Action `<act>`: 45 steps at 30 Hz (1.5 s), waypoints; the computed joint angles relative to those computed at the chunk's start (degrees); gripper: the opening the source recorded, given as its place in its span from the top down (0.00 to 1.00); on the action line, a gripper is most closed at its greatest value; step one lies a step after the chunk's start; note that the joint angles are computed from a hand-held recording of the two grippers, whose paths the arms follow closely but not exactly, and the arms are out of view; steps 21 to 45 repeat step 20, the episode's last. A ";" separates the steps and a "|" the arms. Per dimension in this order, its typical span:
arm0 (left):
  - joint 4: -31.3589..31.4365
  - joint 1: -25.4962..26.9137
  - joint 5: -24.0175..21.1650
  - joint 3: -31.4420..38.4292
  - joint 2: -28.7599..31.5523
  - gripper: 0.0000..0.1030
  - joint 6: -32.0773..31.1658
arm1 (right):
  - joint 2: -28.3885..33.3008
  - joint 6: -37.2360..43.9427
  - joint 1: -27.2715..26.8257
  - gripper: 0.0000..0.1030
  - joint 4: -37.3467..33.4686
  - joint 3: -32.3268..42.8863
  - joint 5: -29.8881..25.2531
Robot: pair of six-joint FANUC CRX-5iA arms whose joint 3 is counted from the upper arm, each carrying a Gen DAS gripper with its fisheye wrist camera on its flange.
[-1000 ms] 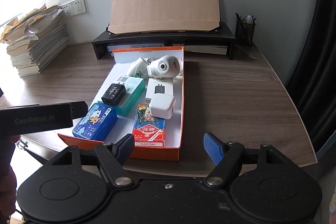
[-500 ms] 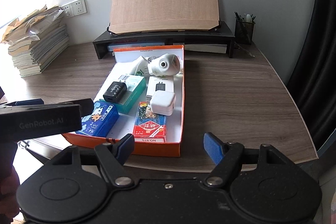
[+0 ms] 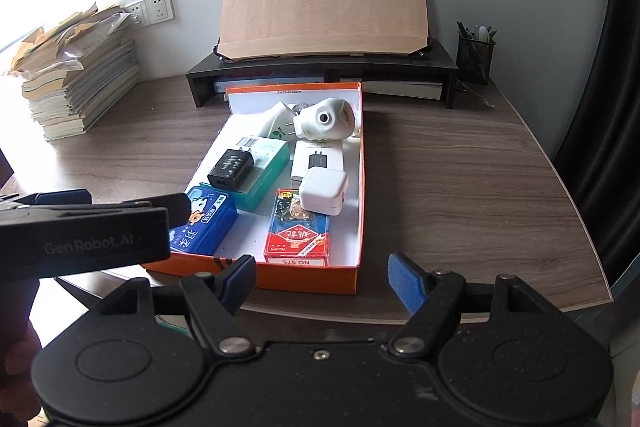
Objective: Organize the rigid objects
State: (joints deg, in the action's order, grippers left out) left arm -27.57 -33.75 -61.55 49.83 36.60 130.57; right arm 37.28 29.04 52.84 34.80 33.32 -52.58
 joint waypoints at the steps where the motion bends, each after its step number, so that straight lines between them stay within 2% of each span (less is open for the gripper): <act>1: 0.05 -0.01 0.00 0.04 0.02 0.00 -0.04 | 0.01 0.06 0.02 0.16 -0.02 0.04 -0.01; 20: 2.68 0.66 0.35 0.68 0.87 0.00 -2.67 | 0.83 0.76 -0.03 0.16 -0.71 1.62 -1.19; 45: 2.68 0.66 0.35 0.68 0.87 0.00 -2.67 | 0.83 0.76 -0.03 0.16 -0.71 1.62 -1.19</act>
